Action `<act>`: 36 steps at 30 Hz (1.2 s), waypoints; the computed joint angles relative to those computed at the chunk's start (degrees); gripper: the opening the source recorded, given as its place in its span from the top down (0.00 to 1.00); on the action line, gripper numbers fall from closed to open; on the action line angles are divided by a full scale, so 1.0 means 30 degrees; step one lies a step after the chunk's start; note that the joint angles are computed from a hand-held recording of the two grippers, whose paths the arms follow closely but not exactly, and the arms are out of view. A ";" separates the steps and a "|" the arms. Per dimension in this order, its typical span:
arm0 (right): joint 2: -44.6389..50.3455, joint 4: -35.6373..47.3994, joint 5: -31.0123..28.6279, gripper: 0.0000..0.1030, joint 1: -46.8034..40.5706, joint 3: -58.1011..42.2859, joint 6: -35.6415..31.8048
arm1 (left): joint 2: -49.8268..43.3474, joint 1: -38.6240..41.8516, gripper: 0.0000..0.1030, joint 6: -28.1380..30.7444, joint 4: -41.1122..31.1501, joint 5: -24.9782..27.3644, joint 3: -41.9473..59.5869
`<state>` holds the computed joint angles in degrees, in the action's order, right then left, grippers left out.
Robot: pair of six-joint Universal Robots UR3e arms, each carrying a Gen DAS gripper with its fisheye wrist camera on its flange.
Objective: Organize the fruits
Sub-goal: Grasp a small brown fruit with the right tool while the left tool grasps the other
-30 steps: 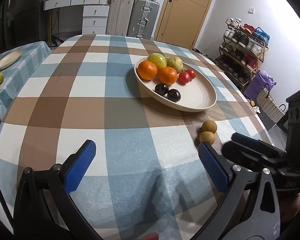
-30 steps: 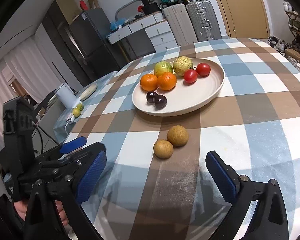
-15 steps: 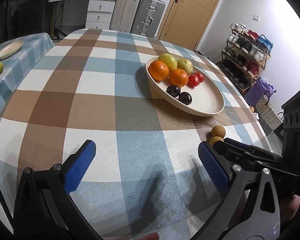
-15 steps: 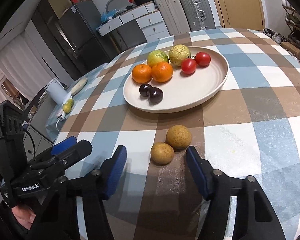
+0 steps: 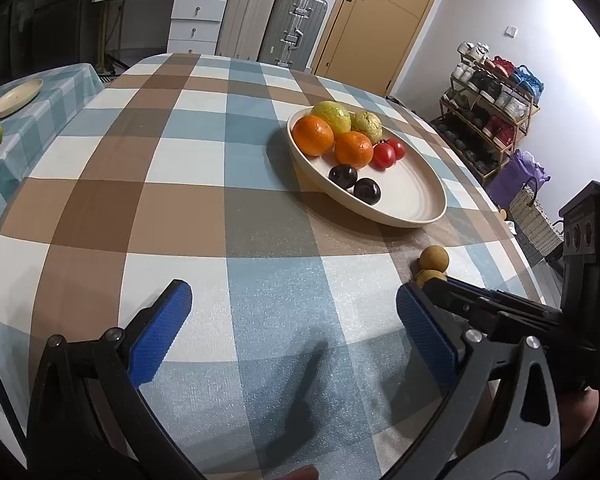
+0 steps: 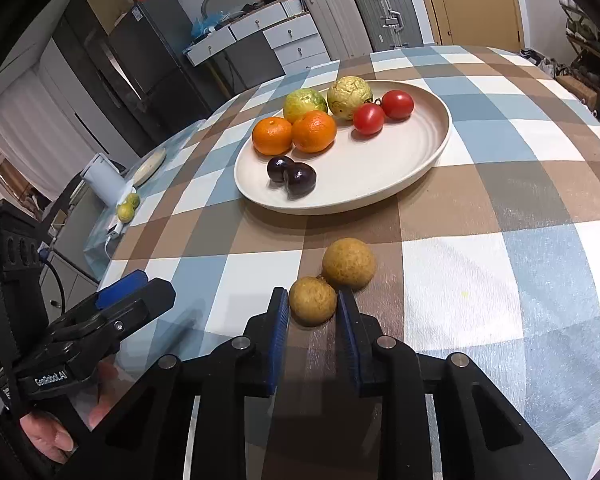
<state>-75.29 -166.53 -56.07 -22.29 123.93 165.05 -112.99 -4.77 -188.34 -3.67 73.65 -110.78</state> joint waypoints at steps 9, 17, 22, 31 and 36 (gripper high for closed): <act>-0.0703 0.0118 0.1478 0.75 -0.1155 0.0900 -0.0618 | 0.0049 -0.0465 0.01 0.0054 -0.0665 0.0701 0.0516; -0.2927 0.0364 0.3219 0.75 -0.3772 0.2358 -0.1163 | -0.0225 -0.1476 0.01 0.0168 -0.1825 0.1531 0.1820; -0.4186 0.1247 0.4462 0.75 -0.5484 0.3119 -0.2248 | -0.0826 -0.2410 0.01 0.0266 -0.2715 0.2157 0.3279; -0.4580 0.3052 0.6330 0.75 -0.8736 0.3594 -0.4200 | -0.3332 -0.4208 0.01 0.0524 -0.5409 0.3097 0.8044; -0.4501 0.4366 0.6888 0.75 -1.0482 0.3465 -0.5156 | -0.4798 -0.4963 0.01 0.0763 -0.7164 0.3146 1.0684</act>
